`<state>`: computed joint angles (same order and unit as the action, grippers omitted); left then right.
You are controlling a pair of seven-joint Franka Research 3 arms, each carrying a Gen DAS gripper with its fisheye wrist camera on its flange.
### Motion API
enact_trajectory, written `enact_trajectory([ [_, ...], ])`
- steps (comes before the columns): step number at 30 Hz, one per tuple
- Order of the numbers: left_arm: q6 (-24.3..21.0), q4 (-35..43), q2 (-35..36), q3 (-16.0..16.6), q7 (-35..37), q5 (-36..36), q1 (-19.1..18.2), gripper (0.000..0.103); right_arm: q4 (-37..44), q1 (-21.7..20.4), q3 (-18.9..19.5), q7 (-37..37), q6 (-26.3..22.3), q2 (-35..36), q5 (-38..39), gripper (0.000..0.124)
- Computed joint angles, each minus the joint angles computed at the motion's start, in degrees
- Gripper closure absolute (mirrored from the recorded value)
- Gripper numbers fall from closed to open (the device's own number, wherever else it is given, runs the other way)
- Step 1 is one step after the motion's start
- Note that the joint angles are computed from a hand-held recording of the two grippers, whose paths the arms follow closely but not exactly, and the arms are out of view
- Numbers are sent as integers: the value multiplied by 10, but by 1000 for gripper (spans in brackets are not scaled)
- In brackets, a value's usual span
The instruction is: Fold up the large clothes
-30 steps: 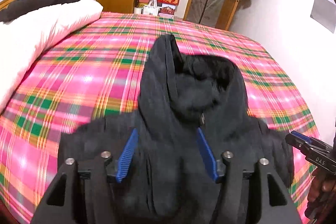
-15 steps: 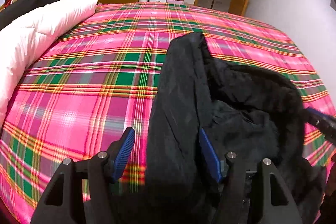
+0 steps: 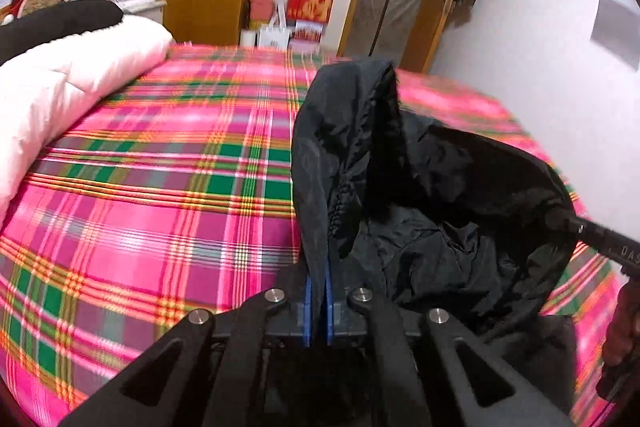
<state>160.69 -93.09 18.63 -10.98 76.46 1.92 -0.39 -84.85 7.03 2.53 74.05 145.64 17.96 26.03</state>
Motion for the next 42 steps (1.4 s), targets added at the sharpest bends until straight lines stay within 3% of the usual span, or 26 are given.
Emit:
enact_trajectory([
  [4,66,-135,-115,-31,58,-86,32,98,-143,-12,8,-52,35,-122,84,117],
  [9,93,-284,-242,-10,117,-185,1,98,-309,9,-14,-51,46,-249,117,117],
  [14,54,-400,-332,14,56,-182,-25,97,-414,24,-27,-14,29,-308,109,117],
  [19,-33,-454,-380,29,-22,-124,-28,94,-475,19,-32,41,-20,-350,66,117],
  [22,-87,-492,-437,31,-75,-82,-28,94,-498,17,-34,55,-15,-381,53,104],
  [26,-87,-520,-497,38,-133,-41,-35,90,-501,31,-34,53,7,-410,59,78],
  [28,-62,-519,-501,49,-147,-30,-47,78,-483,46,-38,39,12,-399,68,77],
  [30,-27,-506,-484,61,-145,-28,-68,72,-461,58,-34,32,16,-379,75,77],
  [36,41,-450,-387,97,-94,-64,-131,72,-423,83,-25,-8,40,-312,104,77],
  [39,26,-443,-349,92,-71,-77,-136,72,-426,70,-3,36,39,-279,38,79],
  [42,-23,-440,-314,88,-50,-101,-131,69,-440,69,0,50,45,-258,20,80],
])
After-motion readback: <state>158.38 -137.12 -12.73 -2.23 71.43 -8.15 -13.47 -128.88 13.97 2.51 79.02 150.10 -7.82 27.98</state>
